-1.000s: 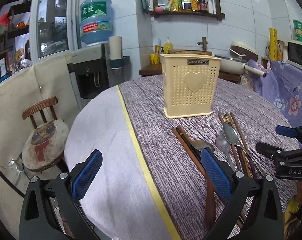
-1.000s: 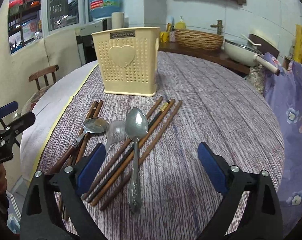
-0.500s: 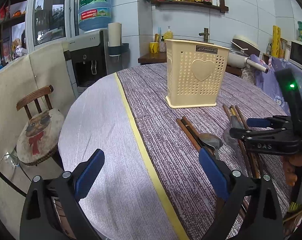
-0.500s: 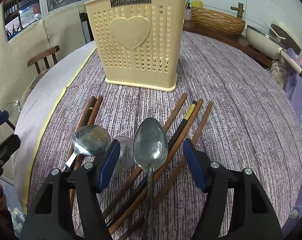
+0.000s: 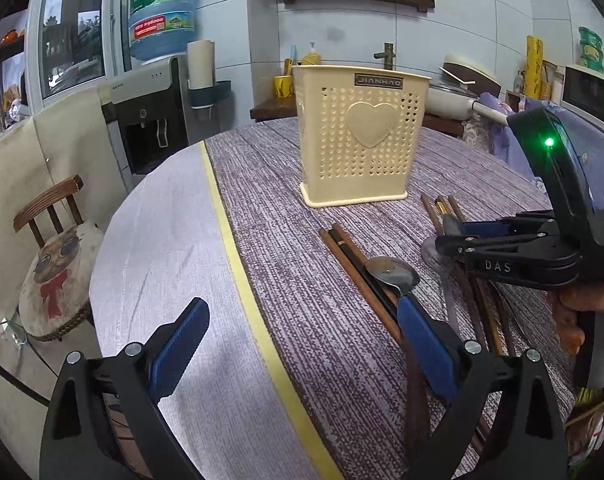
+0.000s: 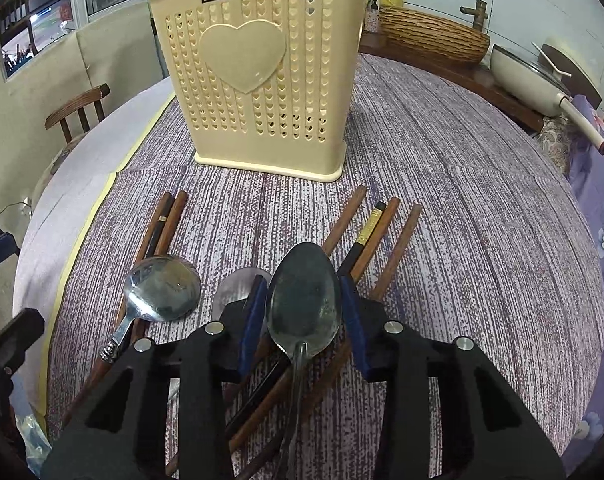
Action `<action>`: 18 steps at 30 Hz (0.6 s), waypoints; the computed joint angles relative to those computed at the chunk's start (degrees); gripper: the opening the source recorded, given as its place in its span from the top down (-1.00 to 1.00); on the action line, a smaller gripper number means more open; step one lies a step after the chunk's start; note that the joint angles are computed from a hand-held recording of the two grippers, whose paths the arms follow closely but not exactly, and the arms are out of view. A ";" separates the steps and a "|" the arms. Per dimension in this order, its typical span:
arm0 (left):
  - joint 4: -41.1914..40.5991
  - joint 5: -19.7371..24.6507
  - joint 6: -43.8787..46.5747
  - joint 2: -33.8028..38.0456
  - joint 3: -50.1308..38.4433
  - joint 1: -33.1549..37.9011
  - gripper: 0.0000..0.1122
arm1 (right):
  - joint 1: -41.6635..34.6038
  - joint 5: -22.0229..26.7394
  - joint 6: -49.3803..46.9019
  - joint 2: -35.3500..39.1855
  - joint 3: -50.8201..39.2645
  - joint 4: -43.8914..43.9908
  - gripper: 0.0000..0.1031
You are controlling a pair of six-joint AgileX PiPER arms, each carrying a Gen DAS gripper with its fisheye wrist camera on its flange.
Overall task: Organize utensils
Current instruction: 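Grasp the large steel spoon with the right tool while the left tool approaches the utensils, then grasp the round steel spoon with the left tool while the right tool holds its spoon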
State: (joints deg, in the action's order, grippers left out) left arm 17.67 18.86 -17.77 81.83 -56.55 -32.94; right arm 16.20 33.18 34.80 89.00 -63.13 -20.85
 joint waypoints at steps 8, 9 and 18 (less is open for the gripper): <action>0.80 1.84 0.59 1.88 -2.32 -2.72 -0.67 | -1.47 -2.46 -2.71 -2.03 1.90 3.43 0.26; -1.20 2.26 2.62 2.48 -3.10 -2.60 -0.67 | -1.66 -2.73 -2.87 -2.69 2.28 3.63 0.26; -17.96 12.18 18.47 11.17 -15.39 -1.74 -0.38 | -3.26 -3.66 0.79 -10.10 6.76 1.77 0.26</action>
